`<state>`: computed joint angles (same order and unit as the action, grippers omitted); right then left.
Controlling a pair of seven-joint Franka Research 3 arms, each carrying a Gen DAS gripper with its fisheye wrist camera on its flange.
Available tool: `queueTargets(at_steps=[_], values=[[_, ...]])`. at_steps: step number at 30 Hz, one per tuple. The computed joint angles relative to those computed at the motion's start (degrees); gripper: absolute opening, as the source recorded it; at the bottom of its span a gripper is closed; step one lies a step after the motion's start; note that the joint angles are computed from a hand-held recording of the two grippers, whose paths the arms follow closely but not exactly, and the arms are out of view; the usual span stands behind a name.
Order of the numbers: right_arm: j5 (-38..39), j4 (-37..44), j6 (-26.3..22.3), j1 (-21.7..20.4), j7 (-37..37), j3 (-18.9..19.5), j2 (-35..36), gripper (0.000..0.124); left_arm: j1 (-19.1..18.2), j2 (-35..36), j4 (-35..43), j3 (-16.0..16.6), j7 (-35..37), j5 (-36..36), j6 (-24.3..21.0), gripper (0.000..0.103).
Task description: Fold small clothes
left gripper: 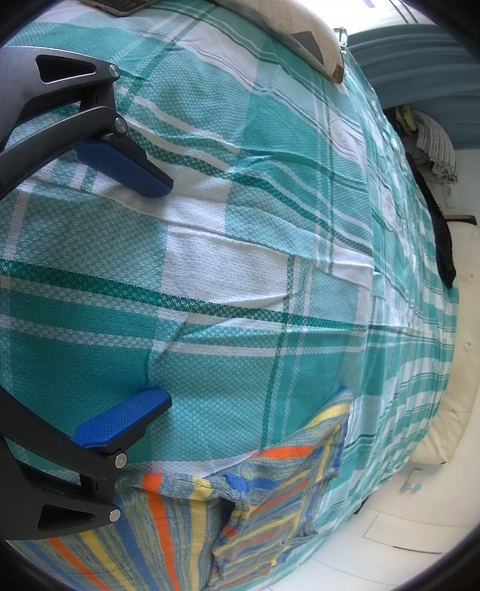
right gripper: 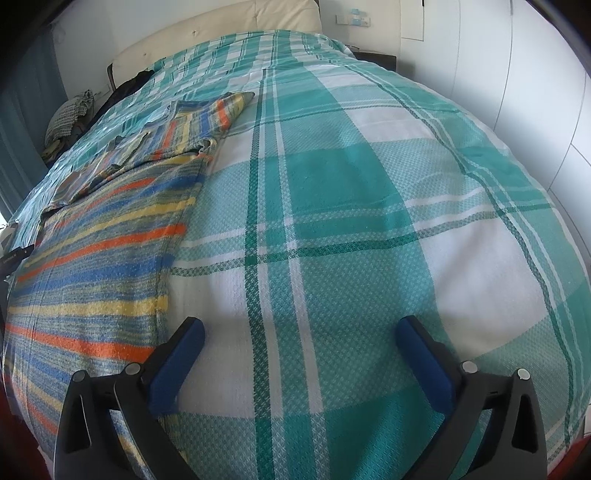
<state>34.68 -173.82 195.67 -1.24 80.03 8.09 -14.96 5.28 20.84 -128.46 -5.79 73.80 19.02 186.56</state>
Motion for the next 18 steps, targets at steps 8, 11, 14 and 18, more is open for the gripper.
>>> queueTargets(at_steps=[8,11,14,18], values=[[2.0,0.5,0.3,-0.4,-1.2,1.2,0.6,0.103,-1.8,0.0,0.1,1.7,-0.4,0.1,0.0,0.103],[1.5,0.4,0.9,0.5,-1.1,0.2,0.9,0.103,-0.5,0.1,0.1,0.5,-0.3,0.1,0.1,0.103],[3.3,0.7,1.0,-0.3,-2.2,1.8,1.3,0.103,-0.4,0.1,0.3,0.7,-0.1,0.2,0.0,0.103],[4.5,0.8,1.2,0.3,-3.0,1.7,1.3,0.103,-1.3,0.0,0.1,1.4,-0.4,0.2,0.1,0.103]])
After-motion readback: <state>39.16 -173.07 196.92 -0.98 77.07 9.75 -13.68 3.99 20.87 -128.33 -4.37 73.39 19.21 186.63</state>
